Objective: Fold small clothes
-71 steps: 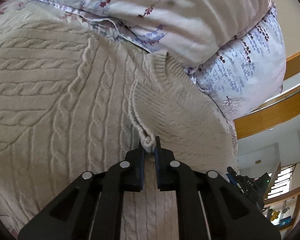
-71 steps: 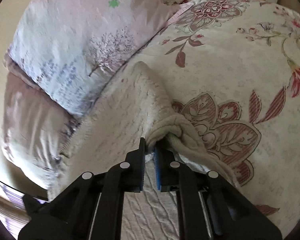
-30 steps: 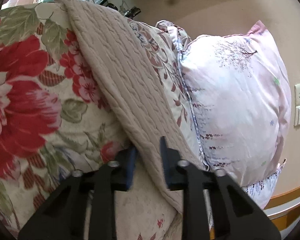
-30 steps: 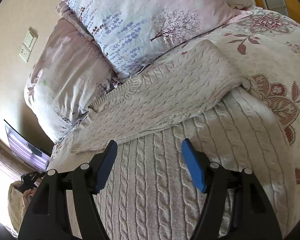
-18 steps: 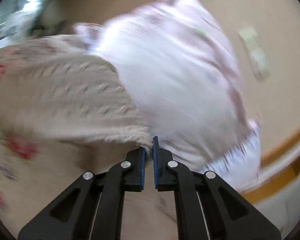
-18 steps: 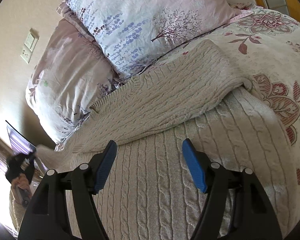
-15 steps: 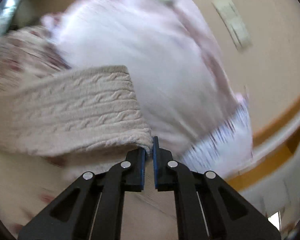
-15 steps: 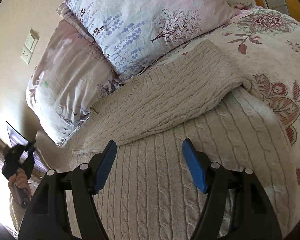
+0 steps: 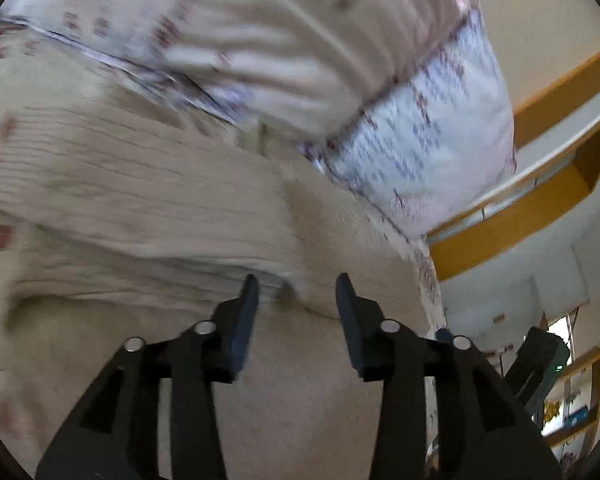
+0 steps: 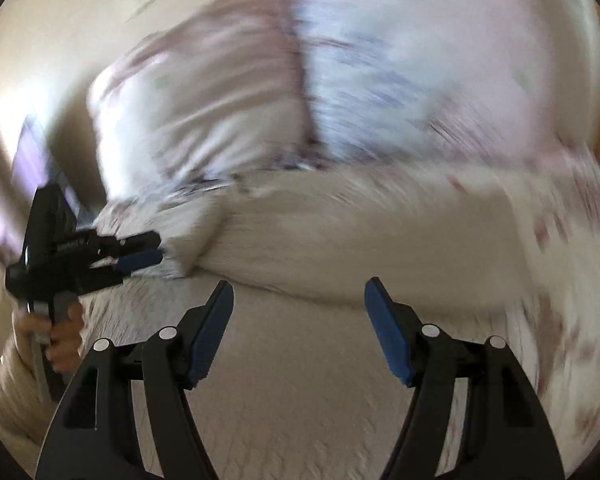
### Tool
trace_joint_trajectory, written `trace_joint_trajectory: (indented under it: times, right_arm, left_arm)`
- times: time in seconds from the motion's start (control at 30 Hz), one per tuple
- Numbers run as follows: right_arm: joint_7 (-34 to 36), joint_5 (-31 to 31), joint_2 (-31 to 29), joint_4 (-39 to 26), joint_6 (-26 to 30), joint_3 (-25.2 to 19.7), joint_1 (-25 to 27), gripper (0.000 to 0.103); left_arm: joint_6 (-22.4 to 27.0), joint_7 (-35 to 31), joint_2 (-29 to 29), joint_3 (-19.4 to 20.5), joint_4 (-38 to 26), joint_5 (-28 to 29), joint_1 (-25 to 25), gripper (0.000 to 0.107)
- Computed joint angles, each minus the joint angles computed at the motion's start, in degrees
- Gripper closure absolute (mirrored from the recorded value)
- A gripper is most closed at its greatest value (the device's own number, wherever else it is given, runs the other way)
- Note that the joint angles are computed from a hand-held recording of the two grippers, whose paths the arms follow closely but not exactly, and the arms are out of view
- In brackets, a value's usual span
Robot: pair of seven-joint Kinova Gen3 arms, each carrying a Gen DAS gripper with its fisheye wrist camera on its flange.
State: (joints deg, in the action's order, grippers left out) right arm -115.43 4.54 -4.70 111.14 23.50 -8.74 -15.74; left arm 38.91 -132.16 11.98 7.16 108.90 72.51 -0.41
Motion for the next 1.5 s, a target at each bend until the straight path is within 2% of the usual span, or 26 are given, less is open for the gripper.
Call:
trace_joint_trajectory:
  times: [0.07,0.17,0.23,0.3,0.37,0.43,0.5,0.63,0.7,0.77,0.8,0.87,0.97,1.07,1.13,1.2,1.27,1.33,1.4,1.5]
  right_arm:
    - [4.7,0.8,1.9,-2.8,0.2,-1.5,-0.9,0.033]
    - [10.6,6.4,8.0,-9.3,0.5,-9.0,0.5,0.034]
    - [12.4,10.8,11.8,-13.2,2.2,-13.5,1.8,0.036]
    - [13.2,15.3,16.4,-17.5,4.4,-15.1,0.0,0.045]
    - [12.7,18.9,20.1,-20.9,6.0,-15.1,-2.4,0.048]
    - [13.7,19.8,22.1,-22.6,6.9,-15.5,-3.3,0.049]
    - [15.7,19.7,24.2,-24.8,8.4,-12.3,-7.2,0.049]
    - [15.9,20.6,27.3,-28.1,11.5,-2.1,-17.2,0.052]
    - [14.7,20.6,28.1,-28.4,11.8,2.7,-21.0,0.068]
    - [11.3,20.8,28.3,-27.7,10.9,7.2,-24.2,0.087]
    - [9.0,20.5,27.8,-26.7,9.8,9.2,-25.6,0.091]
    - [4.3,19.7,26.9,-24.7,6.9,14.5,-29.1,0.094]
    - [-2.7,13.7,22.6,-19.4,0.9,22.4,-32.3,0.094]
    - [-9.6,6.7,14.7,-11.5,-3.3,25.6,-28.3,0.094]
    - [-14.3,2.1,12.1,-8.3,-1.8,23.7,-23.2,0.093]
    - [-17.5,0.5,10.8,-6.4,2.6,20.7,-17.9,0.092]
    - [-20.8,2.5,9.9,-5.7,6.5,16.3,-12.6,0.088]
    - [-25.3,6.4,7.8,-3.9,6.9,11.6,-7.2,0.081]
    - [-27.7,10.6,5.8,-2.9,6.0,7.2,-2.8,0.057]
    - [-24.5,17.5,5.1,-4.6,7.4,2.2,-1.2,0.056]
  left_arm:
    - [0.7,-0.9,-1.7,-1.3,2.0,1.5,-1.9,0.067]
    - [0.9,-1.2,-2.3,-3.0,4.0,3.4,-3.5,0.067]
    - [0.4,0.9,-1.8,-3.8,4.1,2.5,-3.9,0.067]
    - [1.3,2.2,-1.2,-4.4,4.3,1.5,-5.0,0.067]
    - [2.1,1.8,-0.2,-4.3,4.9,2.6,-6.0,0.07]
    - [3.0,-0.6,0.1,-4.3,5.8,4.8,-6.9,0.07]
    - [3.7,-2.5,0.2,-4.5,6.7,6.7,-7.5,0.07]
    - [4.8,-6.4,0.3,-5.1,8.6,10.3,-7.9,0.071]
    - [5.4,-7.1,0.5,-5.5,8.9,11.0,-8.0,0.074]
    - [5.1,-6.5,0.4,-5.8,8.9,10.6,-7.7,0.079]
    - [5.1,-6.3,0.5,-5.9,8.9,10.5,-7.7,0.08]
    - [5.2,-6.1,0.5,-6.0,9.0,10.3,-7.8,0.084]
    - [5.0,-5.7,0.5,-6.1,9.0,9.8,-7.8,0.088]
    - [4.9,-5.9,0.5,-6.1,9.1,9.7,-7.8,0.088]
    - [4.7,-5.7,0.4,-6.0,8.9,9.2,-7.7,0.088]
    - [4.5,-5.4,0.4,-5.9,8.6,8.5,-7.6,0.088]
    - [4.4,-5.5,0.4,-5.8,8.4,8.2,-7.6,0.088]
    - [4.5,-5.4,0.5,-5.7,8.2,8.1,-7.6,0.088]
    - [4.5,-5.3,0.6,-5.6,8.1,8.0,-7.7,0.088]
    - [4.3,-5.5,0.5,-5.5,8.3,8.3,-7.7,0.088]
